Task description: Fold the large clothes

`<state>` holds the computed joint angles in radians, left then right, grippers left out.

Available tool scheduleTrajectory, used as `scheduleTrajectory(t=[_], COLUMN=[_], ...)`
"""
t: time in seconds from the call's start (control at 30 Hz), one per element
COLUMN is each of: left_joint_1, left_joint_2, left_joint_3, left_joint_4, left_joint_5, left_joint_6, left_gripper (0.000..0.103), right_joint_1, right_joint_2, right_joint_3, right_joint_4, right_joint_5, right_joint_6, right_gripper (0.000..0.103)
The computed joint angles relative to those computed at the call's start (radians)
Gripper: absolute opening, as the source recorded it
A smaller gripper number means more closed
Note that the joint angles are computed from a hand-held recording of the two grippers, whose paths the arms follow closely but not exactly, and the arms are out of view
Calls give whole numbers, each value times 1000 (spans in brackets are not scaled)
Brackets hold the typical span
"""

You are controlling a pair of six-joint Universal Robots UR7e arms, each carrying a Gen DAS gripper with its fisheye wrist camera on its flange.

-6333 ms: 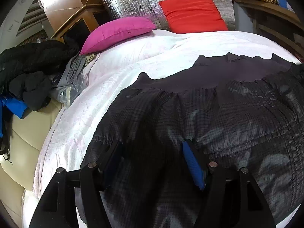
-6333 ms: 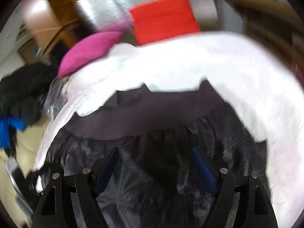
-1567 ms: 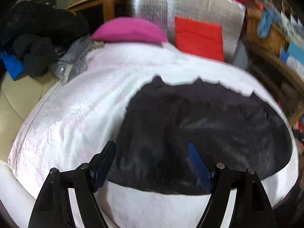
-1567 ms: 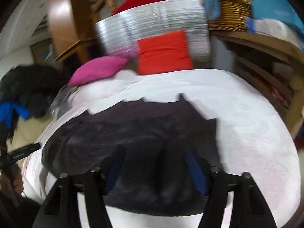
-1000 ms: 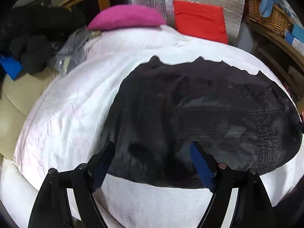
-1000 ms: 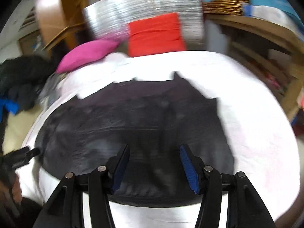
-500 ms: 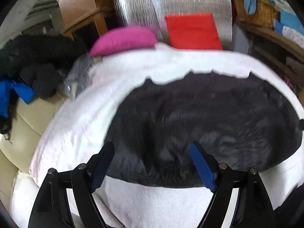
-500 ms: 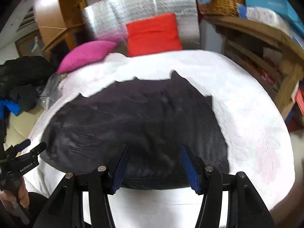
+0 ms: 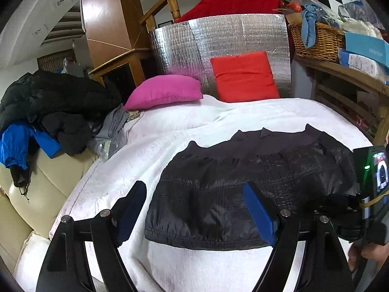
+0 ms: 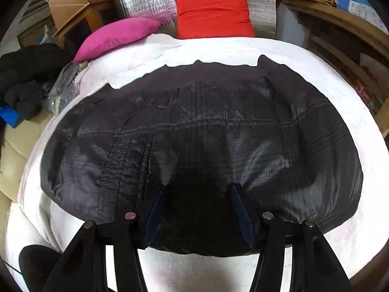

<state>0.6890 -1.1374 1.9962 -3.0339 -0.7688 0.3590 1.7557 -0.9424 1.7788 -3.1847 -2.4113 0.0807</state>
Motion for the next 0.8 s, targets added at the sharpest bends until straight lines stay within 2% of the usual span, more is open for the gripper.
scheduleTrajectory(t=[0.1, 0.23, 0.3, 0.37, 0.4, 0.43, 0.5, 0.57, 0.6, 0.67, 0.8], left_joint_1=[4, 14, 28, 44, 60, 76, 118, 157, 165, 152, 75], left_joint_2=[5, 21, 40, 63, 88, 109, 157, 185, 175, 138, 32], left_joint_3=[-4, -14, -26, -41, -61, -78, -132, -187, -192, -164, -78], left_joint_4=[3, 24, 35, 68, 114, 155, 303, 473, 496, 437, 259], left_joint_5=[1, 6, 4, 5, 20, 24, 40, 42, 25, 20, 41], left_joint_6=[-8, -33, -43, -60, -77, -94, -159, -251, -281, -282, -203], left_gripper=[82, 82, 82, 84, 84, 84, 84, 84, 85, 85, 85], right_joint_1=[10, 27, 17, -8, -31, -51, -46, -32, -24, 4, 122], right_joint_2=[-28, -48, -60, -78, -94, -101, -88, -101, -120, -144, -127], right_joint_3=[33, 65, 71, 76, 82, 90, 94, 104, 117, 141, 142], right_joint_4=[-62, -204, -214, -139, -63, -29, -80, -77, -78, -105, -257], right_joint_5=[6, -62, -90, -94, -73, -44, -55, -57, -42, -52, -195], right_joint_6=[-4, -48, -26, 45, 107, 127, 76, 75, 86, 83, -61], right_gripper=[60, 60, 60, 60, 60, 60, 60, 60, 60, 60, 64])
